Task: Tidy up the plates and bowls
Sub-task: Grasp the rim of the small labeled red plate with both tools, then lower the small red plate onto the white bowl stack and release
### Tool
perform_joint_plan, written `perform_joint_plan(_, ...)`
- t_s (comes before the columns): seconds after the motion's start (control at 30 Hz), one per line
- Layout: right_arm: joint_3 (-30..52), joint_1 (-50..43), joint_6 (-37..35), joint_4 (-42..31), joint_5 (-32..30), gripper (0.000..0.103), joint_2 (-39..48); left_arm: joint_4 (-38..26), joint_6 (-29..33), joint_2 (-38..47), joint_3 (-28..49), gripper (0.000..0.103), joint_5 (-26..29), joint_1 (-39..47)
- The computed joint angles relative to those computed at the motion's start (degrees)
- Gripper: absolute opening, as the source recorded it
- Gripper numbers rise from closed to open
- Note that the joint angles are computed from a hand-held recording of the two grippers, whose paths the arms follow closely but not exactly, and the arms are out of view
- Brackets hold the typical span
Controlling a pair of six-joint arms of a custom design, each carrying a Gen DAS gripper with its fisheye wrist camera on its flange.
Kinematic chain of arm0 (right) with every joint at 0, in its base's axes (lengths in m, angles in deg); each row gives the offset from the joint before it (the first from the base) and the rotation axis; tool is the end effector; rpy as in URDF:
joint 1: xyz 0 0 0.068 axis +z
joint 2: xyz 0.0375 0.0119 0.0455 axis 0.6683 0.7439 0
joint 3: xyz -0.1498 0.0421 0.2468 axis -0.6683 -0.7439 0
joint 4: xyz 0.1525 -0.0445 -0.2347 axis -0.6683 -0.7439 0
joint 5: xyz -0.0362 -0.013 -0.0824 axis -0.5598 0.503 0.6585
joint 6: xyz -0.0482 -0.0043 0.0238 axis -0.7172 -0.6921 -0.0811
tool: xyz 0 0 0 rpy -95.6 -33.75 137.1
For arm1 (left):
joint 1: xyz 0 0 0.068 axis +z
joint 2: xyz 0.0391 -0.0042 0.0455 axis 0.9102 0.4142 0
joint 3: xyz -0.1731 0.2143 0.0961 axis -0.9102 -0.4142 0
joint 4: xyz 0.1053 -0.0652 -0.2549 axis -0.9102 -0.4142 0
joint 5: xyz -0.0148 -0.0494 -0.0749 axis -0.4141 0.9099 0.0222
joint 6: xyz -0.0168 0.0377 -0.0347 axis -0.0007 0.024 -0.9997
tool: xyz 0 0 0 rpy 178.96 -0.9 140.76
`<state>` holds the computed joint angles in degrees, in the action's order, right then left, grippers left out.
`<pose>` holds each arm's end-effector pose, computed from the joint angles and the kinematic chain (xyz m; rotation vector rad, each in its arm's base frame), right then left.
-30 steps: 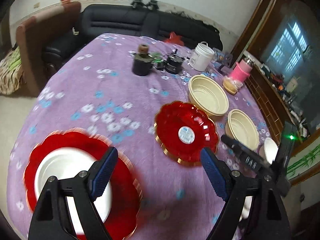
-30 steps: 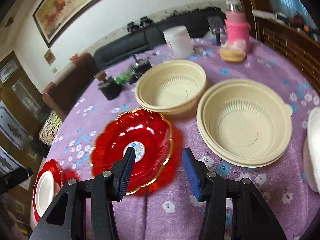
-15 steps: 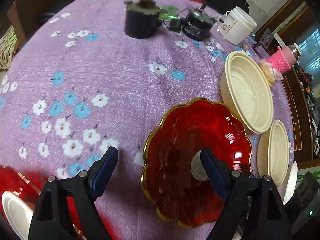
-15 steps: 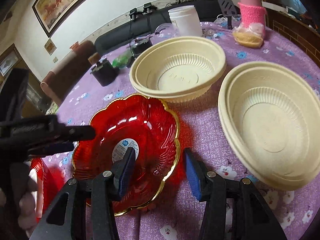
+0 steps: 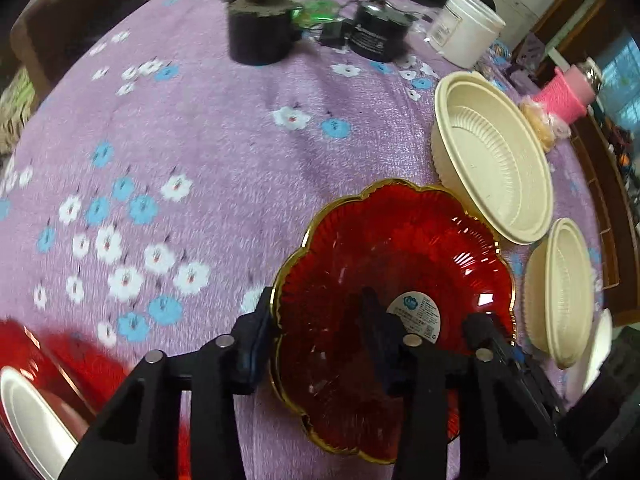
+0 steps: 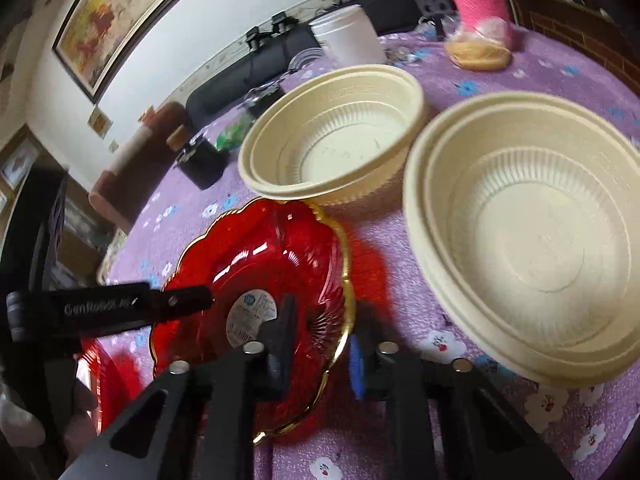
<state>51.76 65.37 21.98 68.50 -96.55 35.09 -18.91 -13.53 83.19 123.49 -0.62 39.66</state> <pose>0.2975 0.1376 0.1337 0.0185 2.4639 0.6888 0.3286 -0.1586 0.1590 -0.3480 2.8037 -0.2480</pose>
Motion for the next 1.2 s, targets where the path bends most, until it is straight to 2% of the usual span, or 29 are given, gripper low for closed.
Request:
perform_joint_plan(0.13, -1.3, 0.6, -0.37, 0.96, -0.23, 0.02, -1.67, 0.22, -0.95, -3.67, -2.55, 0.039, -1.95, -0.76)
perform_joint_plan(0.23, -2.44, 2.74, -1.39, 1.54, 1.98, 0.02, -3.71, -0.11, -0.75, -7.65, -4.6, 0.039, -5.24, -2.3)
perform_joint_plan(0.4, -4.1, 4.58, -0.5, 2.55, 1.43, 0.021, -6.13, -0.1, -0.9, -15.71, -9.1, 0.039, -10.37, -5.19)
perform_joint_plan(0.6, -7.44, 8.74, -0.05, 1.0, 6.02, 0.02, -15.29, 1.49, -2.25, -26.22, -15.46, 0.039, -9.79, -6.02)
perform_joint_plan(0.8, -6.72, 15.7, -0.71, -3.71, 11.65, 0.021, -21.1, 0.35, -5.04, -38.21, -22.5, 0.039, -9.93, -5.7)
perform_joint_plan(0.9, -5.24, 19.14, -1.02, -5.01, 12.86, 0.021, -20.95, -1.96, -6.1, -46.09, -26.28, 0.039, -11.08, -5.33)
perform_joint_plan(1.2, 1.36, 32.21, -0.58, -5.77, 17.89, 0.021, -13.35, -15.74, -9.57, -71.15, -34.09, 0.04, -14.83, -1.05)
